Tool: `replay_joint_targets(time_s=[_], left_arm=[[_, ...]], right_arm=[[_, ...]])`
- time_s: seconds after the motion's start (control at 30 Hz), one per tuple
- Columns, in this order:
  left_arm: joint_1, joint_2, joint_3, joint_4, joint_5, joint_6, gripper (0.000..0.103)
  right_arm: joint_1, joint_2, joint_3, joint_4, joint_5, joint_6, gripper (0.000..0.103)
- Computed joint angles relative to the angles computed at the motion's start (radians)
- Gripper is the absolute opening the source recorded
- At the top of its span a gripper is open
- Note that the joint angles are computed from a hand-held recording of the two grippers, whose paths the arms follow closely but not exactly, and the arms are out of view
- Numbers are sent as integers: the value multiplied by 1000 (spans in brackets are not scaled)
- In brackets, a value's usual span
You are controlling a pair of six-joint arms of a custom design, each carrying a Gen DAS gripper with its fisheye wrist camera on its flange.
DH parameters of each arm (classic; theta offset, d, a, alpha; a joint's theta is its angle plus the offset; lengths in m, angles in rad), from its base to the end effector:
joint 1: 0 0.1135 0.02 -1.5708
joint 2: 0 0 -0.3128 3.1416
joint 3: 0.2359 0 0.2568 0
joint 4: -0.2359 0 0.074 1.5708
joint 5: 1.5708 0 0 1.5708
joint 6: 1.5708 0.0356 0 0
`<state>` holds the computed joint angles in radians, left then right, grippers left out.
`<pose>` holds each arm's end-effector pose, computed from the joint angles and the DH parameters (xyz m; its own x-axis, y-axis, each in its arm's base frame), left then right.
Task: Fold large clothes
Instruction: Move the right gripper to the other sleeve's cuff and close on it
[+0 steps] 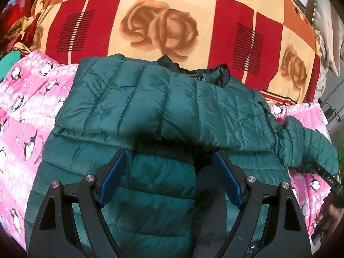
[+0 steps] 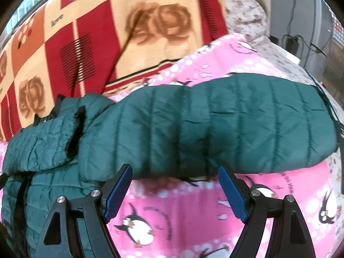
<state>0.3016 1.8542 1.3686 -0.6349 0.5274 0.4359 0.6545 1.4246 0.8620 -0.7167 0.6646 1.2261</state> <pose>0.3891 0.1023 0.2560 -0.7994 0.1334 -0.5859 0.3199 0.9199 -0.2270 0.2093 0.1329 0.2428 -0.5754 0.4923 -0.6531 0.6008 0.7963 0.0709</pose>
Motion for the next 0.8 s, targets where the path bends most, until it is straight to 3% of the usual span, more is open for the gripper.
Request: replay_joint_targets(time_s=[0.8], left_arm=[[36, 2, -7, 8, 40, -3, 83]], right_arm=[[-7, -271, -113, -374, 51, 295, 82]])
